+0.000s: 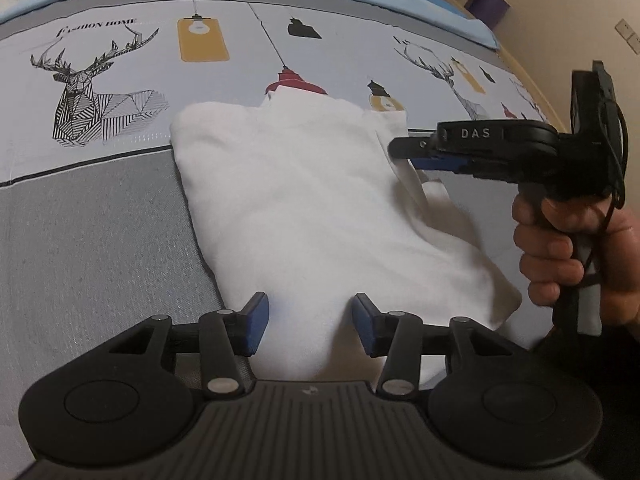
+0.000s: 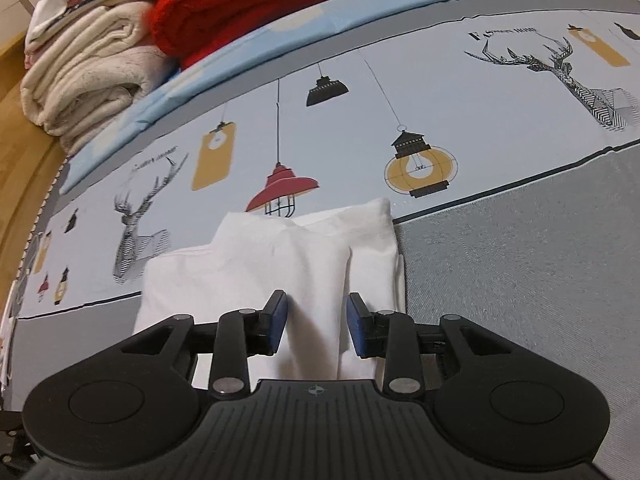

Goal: Fold small clothes

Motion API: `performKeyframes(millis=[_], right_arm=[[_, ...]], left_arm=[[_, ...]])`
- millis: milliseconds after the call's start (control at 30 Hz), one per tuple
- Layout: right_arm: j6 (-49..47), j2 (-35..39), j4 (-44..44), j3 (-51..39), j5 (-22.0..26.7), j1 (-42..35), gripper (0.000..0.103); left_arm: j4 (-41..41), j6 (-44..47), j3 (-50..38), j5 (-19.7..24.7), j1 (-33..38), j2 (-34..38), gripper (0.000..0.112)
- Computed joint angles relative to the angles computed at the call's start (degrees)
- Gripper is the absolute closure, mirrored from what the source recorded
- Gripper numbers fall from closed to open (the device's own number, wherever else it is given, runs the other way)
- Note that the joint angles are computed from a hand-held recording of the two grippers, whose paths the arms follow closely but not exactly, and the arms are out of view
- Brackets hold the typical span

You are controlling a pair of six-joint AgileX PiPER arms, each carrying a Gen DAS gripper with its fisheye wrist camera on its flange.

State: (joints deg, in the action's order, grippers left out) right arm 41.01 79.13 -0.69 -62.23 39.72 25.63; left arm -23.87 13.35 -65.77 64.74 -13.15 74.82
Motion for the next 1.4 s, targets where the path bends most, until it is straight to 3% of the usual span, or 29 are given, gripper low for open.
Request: performKeyframes(millis=[67,133,167,367,467,533,667,800,1000,1200,1400], right_arm=[[-0.01,0.50,-0.41,-0.02,-0.64,0.21,0.072],[-2.31,0.49,1.58,0.34,-1.83,-0.35,0.094],[-2.99,0.23,2.14,0.55,-2.39,-0.43,0.099],[8.74,-8.79,-6.01,6.17,-9.45,-1.59,0.102],[8.61,-7.07,-7.68,4.28,-2.57,-2.14,0.102],[5.70,-5.06,-5.38,3.10,1.08,-2.67,0.101],[6.88,-6.38,-7.52,3.11,2.22,-1.24,0.096],[-1.83,-9.95,1.59,4.94,2.56,-4.28,0.061],[-21.51,-13.04,13.84,5.83,11.81,-8.14,0.060],[-28.72,-16.94,17.12,7.85,19.19,-10.16,0.060],[-34.37,-20.35,20.20,8.83,22.03,-12.38,0.060]], left_arm=[[-0.25,0.55,0.07,-0.09,0.35,-0.01,0.059],[-0.01,0.50,0.40,-0.25,0.37,-0.25,0.058],[0.07,0.63,0.44,-0.15,0.48,-0.51,0.058],[-0.96,2.08,1.18,-0.10,0.97,-2.03,0.057],[1.15,1.36,1.77,0.08,-0.61,-2.28,0.057],[2.44,1.08,2.45,0.01,-1.61,-2.68,0.057],[1.52,1.39,3.02,0.15,0.05,-3.92,0.057],[0.55,1.12,3.01,0.13,2.53,-4.18,0.052],[1.38,-2.90,3.01,-0.93,1.25,-3.64,0.047],[2.39,-7.39,2.50,-2.46,-0.89,-2.04,0.043],[3.55,-10.06,2.04,-3.46,-2.38,-1.30,0.042]])
